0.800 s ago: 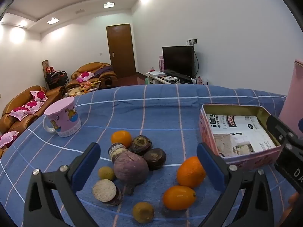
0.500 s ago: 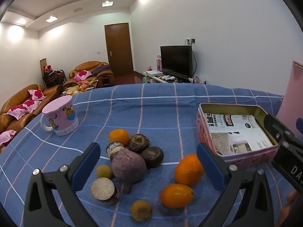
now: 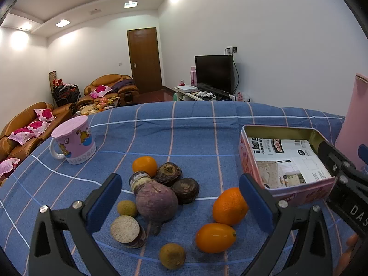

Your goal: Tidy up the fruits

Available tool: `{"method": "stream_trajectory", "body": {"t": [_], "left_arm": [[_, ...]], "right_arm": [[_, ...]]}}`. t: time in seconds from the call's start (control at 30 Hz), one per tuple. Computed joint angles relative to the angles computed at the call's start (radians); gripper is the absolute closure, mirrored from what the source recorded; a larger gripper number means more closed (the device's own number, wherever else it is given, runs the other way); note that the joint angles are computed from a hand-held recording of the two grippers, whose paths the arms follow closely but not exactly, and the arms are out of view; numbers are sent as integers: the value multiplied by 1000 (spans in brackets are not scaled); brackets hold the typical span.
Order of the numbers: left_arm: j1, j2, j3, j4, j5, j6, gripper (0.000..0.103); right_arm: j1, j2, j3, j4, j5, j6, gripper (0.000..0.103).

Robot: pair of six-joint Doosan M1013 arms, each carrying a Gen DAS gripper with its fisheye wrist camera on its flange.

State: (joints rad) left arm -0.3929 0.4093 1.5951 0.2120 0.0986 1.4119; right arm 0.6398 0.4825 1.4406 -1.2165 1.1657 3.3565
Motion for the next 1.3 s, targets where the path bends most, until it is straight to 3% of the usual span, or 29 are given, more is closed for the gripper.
{"method": "stream_trajectory", "body": {"t": [1.3], "left_arm": [[-1, 0, -1, 6, 3, -4, 0]], "right_arm": [[-5, 1, 2, 7, -26, -10, 1]]}}
